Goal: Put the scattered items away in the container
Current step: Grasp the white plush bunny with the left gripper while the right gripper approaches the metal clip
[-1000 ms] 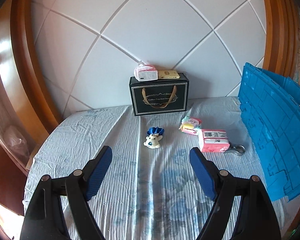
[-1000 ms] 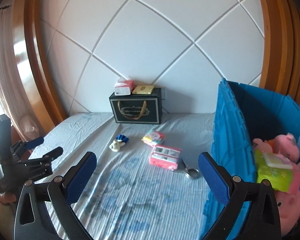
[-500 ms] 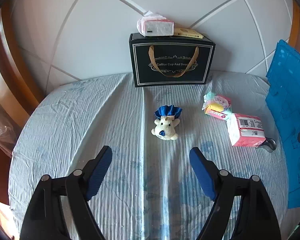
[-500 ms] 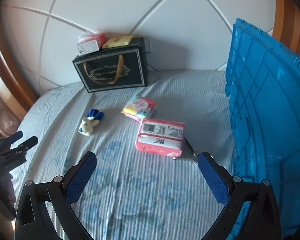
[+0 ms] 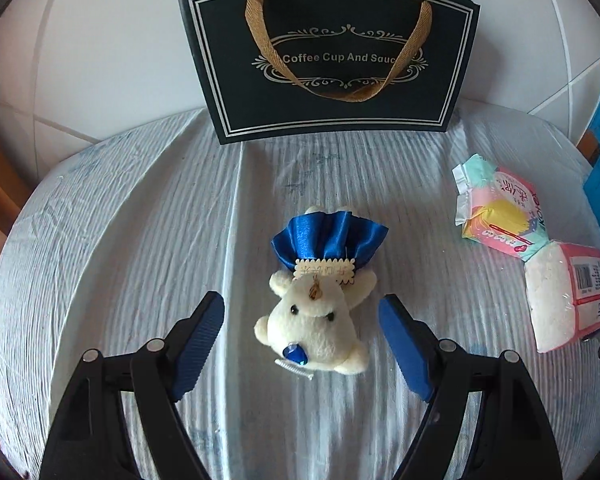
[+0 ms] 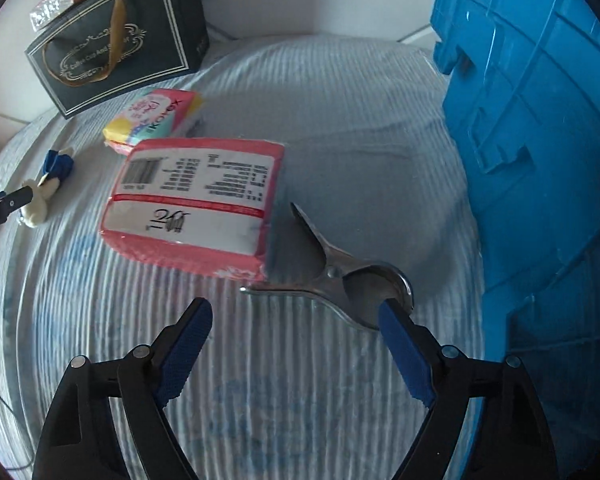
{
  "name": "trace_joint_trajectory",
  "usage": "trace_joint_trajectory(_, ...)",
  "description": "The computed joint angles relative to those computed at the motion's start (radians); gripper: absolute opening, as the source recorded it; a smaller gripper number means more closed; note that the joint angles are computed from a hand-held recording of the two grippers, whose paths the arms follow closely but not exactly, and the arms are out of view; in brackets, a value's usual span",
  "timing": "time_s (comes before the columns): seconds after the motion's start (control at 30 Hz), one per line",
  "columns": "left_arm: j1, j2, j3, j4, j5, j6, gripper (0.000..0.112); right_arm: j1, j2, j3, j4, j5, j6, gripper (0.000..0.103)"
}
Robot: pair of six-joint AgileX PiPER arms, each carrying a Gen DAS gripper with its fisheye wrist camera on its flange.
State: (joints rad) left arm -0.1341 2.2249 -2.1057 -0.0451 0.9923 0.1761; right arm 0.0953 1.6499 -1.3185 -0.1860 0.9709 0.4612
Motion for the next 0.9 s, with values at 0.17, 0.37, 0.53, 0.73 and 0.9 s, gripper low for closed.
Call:
trace_joint_trajectory(0.17,0.0,0.107,-0.097,-0.022,0.041,-0.021,0.075,-0.051,0.054,0.011,0.027,-0.058,-0.034,0.086)
trace_joint_trajectory(0.37,-0.009,-0.084,0.248,-0.018,-0.144,0.005,0.045,-0.042,0.033,0.072,0.112,-0.112,-0.078,0.082)
trace_joint_trajectory(0.53,0.005,-0.34,0.634,-0.078,-0.202,0.054,0.045,0.041,-0.034,0.136,0.215,-0.124,-0.098,0.077)
trace_joint_trajectory(0.73,-0.002,-0.55,0.914,-0.098,-0.239,0.053,0.045,0.15,-0.129,0.205,0.324,-0.109,-0.113,0.076)
trace_joint_trajectory(0.9,-0.034,-0.591,0.96,-0.101,-0.248,0.038,0.045,0.167,-0.269,0.247,0.229,-0.094,-0.025,0.076)
